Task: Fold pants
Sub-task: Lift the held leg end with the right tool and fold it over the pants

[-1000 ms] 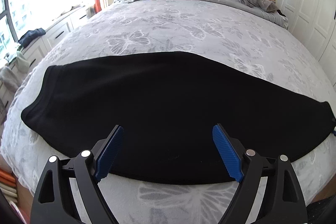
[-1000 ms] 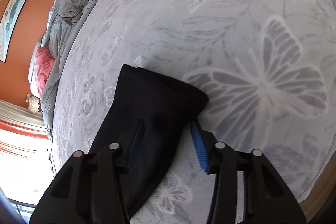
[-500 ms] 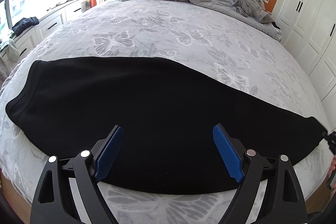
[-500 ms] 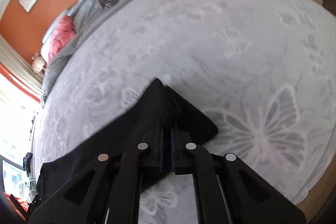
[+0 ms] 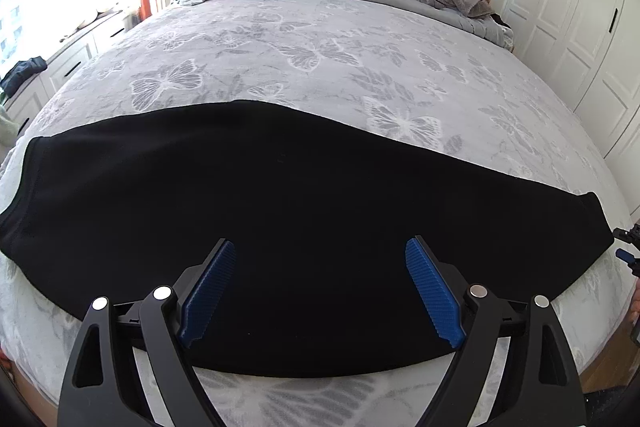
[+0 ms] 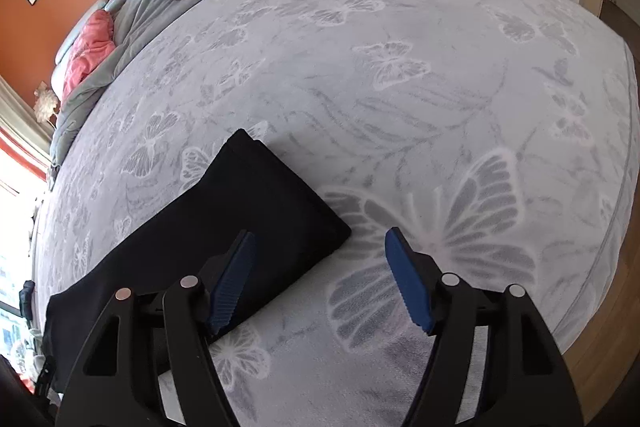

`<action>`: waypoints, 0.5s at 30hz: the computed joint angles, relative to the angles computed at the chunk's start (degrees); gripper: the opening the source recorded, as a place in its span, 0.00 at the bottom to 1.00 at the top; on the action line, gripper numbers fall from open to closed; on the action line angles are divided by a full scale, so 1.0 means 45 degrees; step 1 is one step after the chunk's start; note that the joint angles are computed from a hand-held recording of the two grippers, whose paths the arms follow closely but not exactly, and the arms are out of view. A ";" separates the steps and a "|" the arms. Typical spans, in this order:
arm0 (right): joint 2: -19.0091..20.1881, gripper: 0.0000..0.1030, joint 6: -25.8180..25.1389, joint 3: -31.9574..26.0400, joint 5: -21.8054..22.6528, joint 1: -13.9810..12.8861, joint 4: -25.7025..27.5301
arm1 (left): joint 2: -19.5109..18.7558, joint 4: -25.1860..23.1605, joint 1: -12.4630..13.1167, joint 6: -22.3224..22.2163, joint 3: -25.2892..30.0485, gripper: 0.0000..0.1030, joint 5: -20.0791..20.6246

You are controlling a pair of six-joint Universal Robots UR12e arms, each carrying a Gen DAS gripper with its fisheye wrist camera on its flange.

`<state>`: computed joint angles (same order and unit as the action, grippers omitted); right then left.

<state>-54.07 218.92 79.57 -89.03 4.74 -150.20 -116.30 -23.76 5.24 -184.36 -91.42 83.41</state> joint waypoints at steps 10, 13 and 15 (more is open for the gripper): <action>0.0387 0.17 0.1611 -0.0139 0.1517 -0.0061 -0.1170 | 0.0025 -0.0298 -0.0086 0.0058 -0.0019 0.82 0.0105; 0.0279 0.16 0.1473 -0.0110 0.2043 0.0227 -0.3976 | 0.0165 -0.0201 0.0107 -0.0245 -0.0172 0.82 0.0020; 0.0446 0.16 0.1060 -0.0470 0.2947 0.0516 -0.5795 | 0.0279 -0.0052 0.0256 -0.0403 -0.0313 0.82 -0.0035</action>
